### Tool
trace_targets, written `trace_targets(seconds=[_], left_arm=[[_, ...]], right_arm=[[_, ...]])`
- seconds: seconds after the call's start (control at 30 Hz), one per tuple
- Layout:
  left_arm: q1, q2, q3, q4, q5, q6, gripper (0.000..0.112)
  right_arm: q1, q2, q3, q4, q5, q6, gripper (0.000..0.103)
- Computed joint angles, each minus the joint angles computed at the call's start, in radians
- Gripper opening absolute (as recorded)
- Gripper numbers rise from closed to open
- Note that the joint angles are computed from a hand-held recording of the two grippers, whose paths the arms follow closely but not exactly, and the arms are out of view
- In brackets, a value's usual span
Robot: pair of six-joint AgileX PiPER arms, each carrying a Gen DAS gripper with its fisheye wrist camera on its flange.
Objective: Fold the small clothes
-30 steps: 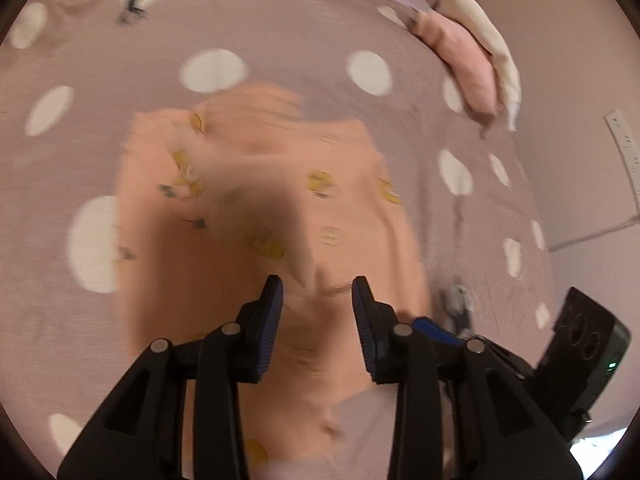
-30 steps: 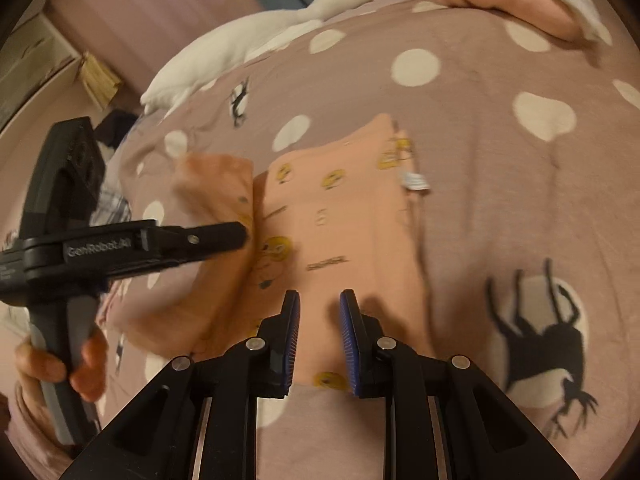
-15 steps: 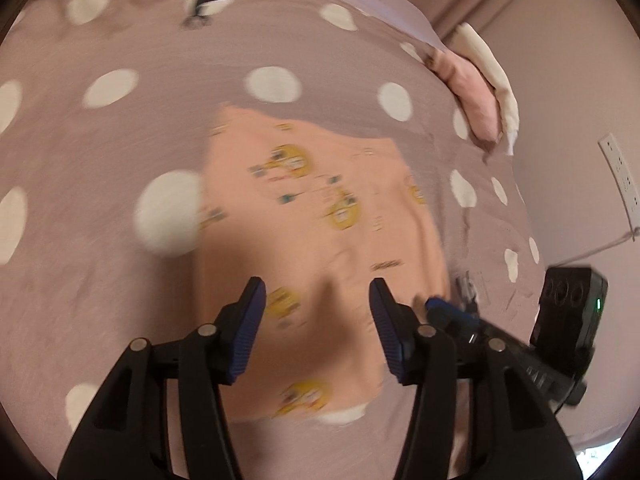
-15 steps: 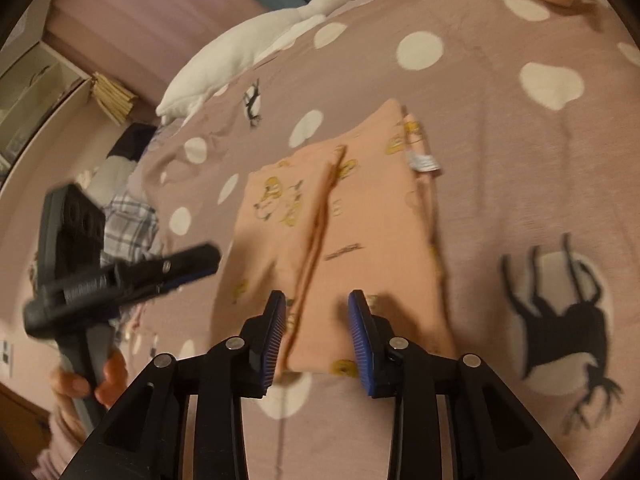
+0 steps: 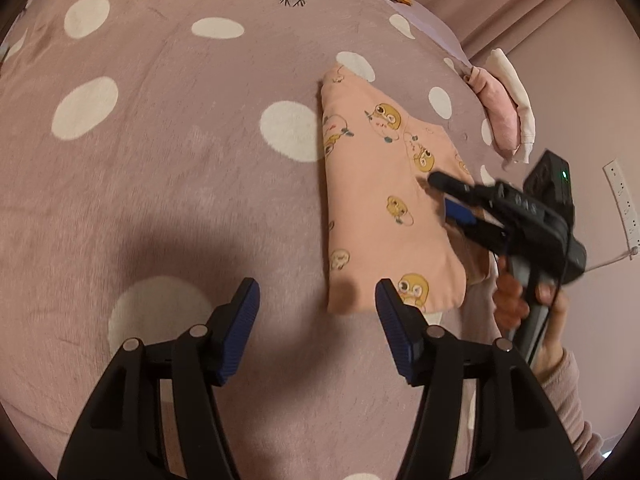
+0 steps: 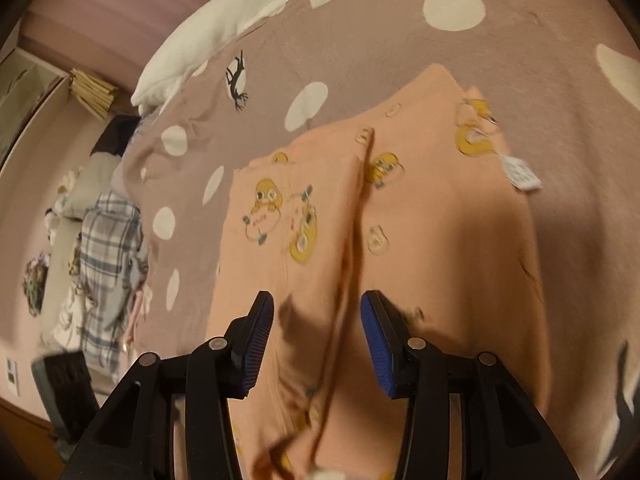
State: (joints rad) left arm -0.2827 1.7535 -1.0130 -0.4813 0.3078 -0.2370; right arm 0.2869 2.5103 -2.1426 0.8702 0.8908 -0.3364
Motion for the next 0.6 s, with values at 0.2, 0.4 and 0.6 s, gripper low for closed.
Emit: trace_targets(seconds=[0.2, 0.4, 0.6], left_arm=[[0.007, 0.017, -0.007, -0.101, 0.001, 0.104, 0.060], [0.001, 0.046, -0.043, -0.109, 0.018, 0.107, 0.060], [-0.015, 0.067, -0.110, -0.027, 0.039, 0.050, 0.060]], right_arm=[[0.008, 0.051, -0.097, 0.002, 0.020, 0.022, 0.031], [0.023, 0.024, -0.088, -0.078, -0.014, 0.029, 0.009], [-0.006, -0.063, -0.052, -0.114, -0.049, -0.024, 0.008]])
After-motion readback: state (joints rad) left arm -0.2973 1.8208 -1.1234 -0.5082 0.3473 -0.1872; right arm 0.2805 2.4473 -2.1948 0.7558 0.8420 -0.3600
